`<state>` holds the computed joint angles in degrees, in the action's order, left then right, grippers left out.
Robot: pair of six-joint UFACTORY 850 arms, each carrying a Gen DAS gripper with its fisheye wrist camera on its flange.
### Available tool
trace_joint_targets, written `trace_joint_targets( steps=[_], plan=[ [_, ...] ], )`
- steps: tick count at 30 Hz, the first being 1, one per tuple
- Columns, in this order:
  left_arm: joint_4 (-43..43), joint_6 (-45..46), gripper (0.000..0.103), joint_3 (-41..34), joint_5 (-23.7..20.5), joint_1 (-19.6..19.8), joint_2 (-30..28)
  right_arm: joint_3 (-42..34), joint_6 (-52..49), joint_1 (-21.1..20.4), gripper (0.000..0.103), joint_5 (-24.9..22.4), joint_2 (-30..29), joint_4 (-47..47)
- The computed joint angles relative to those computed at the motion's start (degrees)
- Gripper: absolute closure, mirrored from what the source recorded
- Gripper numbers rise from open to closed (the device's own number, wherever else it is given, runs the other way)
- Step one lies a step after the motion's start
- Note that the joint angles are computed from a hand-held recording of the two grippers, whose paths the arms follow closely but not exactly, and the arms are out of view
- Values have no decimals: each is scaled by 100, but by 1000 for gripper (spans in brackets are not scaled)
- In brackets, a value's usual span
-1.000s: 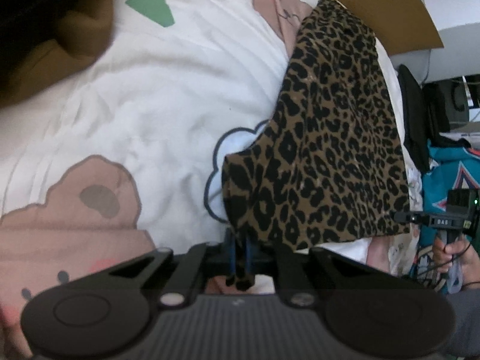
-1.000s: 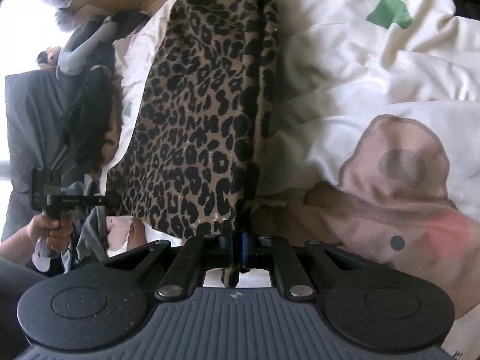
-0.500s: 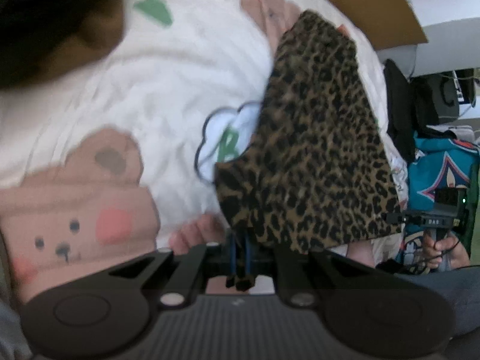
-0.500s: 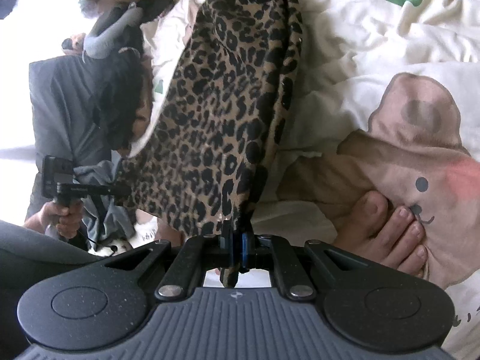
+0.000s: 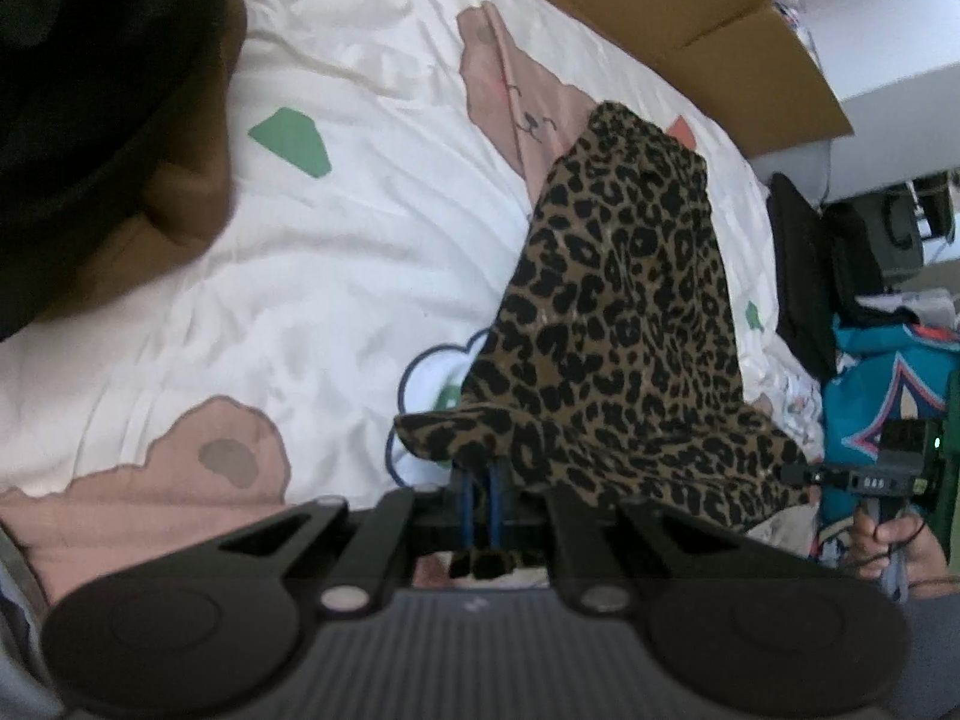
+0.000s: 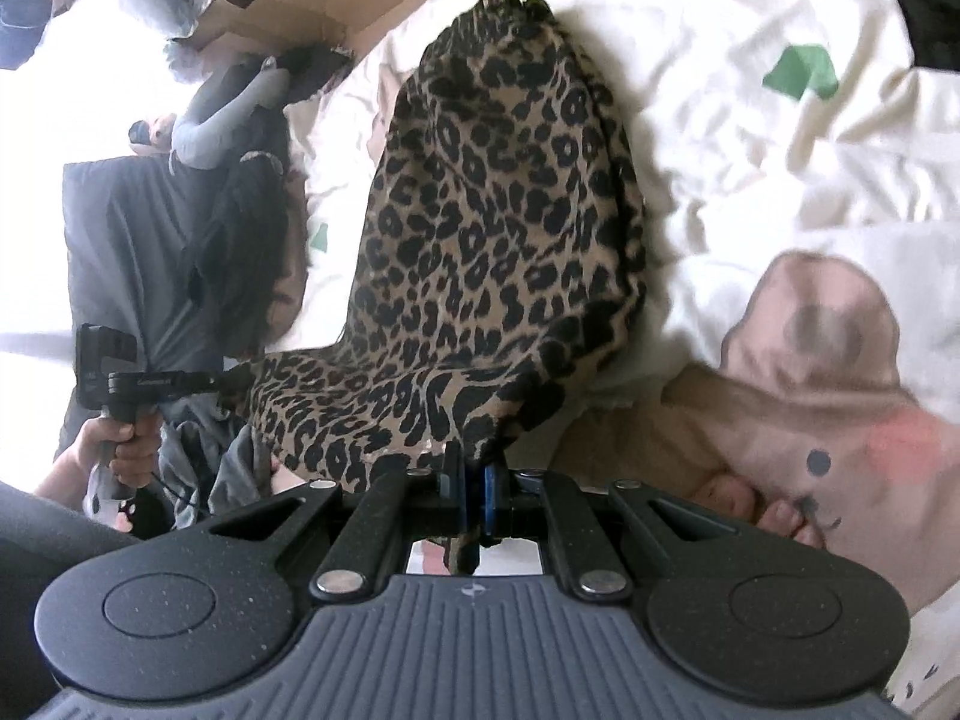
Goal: Fold clothes
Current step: 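Lower the folded skirt onto the sheet and open both grippers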
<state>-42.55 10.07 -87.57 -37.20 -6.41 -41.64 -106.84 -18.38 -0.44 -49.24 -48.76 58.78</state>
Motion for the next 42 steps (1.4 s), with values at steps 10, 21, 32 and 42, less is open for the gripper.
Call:
trace_joint_targets(
  steps=[10,21,32,42],
  plan=[
    [808,-766,98,-620,418,-142,-255,-399,62,-5,100,481,-171,-86],
    [2366,-1887,98,-1449,675,-364,-688,-1131,653,52,99,819,-527,-764],
    [3059,-2522,98,-2104,617,-396,-993,-1738,932,49,99,986,-773,-1015],
    [3622,-3130,98,-2871,626,-441,-1485,-2831,1595,59,99,828,-1365,-1737]
  ],
)
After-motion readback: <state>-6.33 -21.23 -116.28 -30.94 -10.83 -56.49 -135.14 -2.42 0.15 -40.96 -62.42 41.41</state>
